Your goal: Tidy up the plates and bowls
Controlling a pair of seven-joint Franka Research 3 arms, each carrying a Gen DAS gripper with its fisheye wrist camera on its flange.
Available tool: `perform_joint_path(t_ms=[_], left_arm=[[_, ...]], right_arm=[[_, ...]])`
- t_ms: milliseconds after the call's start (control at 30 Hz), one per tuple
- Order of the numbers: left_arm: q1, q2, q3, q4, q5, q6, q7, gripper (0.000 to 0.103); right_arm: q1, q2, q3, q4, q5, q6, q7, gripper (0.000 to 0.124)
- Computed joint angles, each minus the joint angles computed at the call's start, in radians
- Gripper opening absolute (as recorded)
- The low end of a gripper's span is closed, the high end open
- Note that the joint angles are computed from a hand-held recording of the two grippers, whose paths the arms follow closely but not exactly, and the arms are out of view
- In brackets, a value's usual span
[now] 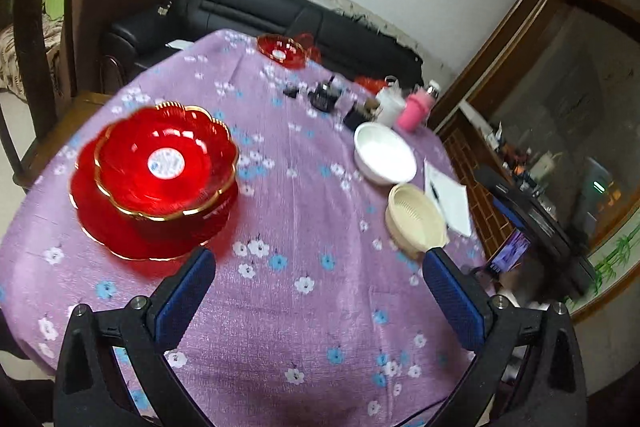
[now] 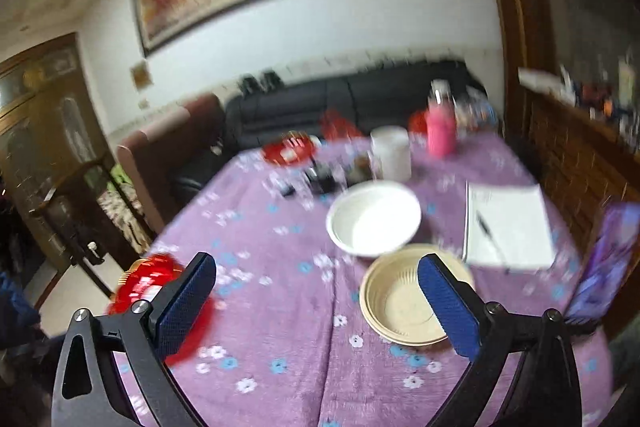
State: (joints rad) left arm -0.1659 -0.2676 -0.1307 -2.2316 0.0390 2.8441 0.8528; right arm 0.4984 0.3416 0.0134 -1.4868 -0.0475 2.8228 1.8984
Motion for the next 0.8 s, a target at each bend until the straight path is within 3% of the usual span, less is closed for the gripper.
perform_joint_path(t_ms=[133,267,400,500,700,800], left_arm=[[0.027,0.031,-0.026,0.016,0.084,0.001,0.001,0.103],[0.028,0.064,-0.018,0.034,0.097,-0.019,0.015,0.103],[0.021,0.14,-0.01,0.096,0.035,-0.066,0.03,0.103],[0.03,0.192,-0.026,0.142,0.062,-0.092,0.007,0.103],[0.022,0.311,-0.048,0.267,0.112,-0.121,0.008,0.103],[0.01,0.384,-0.057,0.35,0.139,-0.143,0.015,0.103]], right_arm=[[-0.031,0.143,-0.009,0.152,0.047,-0.075,0.028,0.081],[-0.049,0.241,-0.047,0.259,0.065,-0.091,0.064,0.08],[-0.016,0.349,-0.144,0.403,-0.024,-0.148,0.146,0.08],[-0.005,0.389,-0.194,0.437,-0.093,-0.159,0.216,0.08],[-0.089,0.453,-0.118,0.55,-0.045,-0.326,0.172,0.079],[-0.178,0.482,0.015,0.585,0.111,-0.369,0.056,0.076]])
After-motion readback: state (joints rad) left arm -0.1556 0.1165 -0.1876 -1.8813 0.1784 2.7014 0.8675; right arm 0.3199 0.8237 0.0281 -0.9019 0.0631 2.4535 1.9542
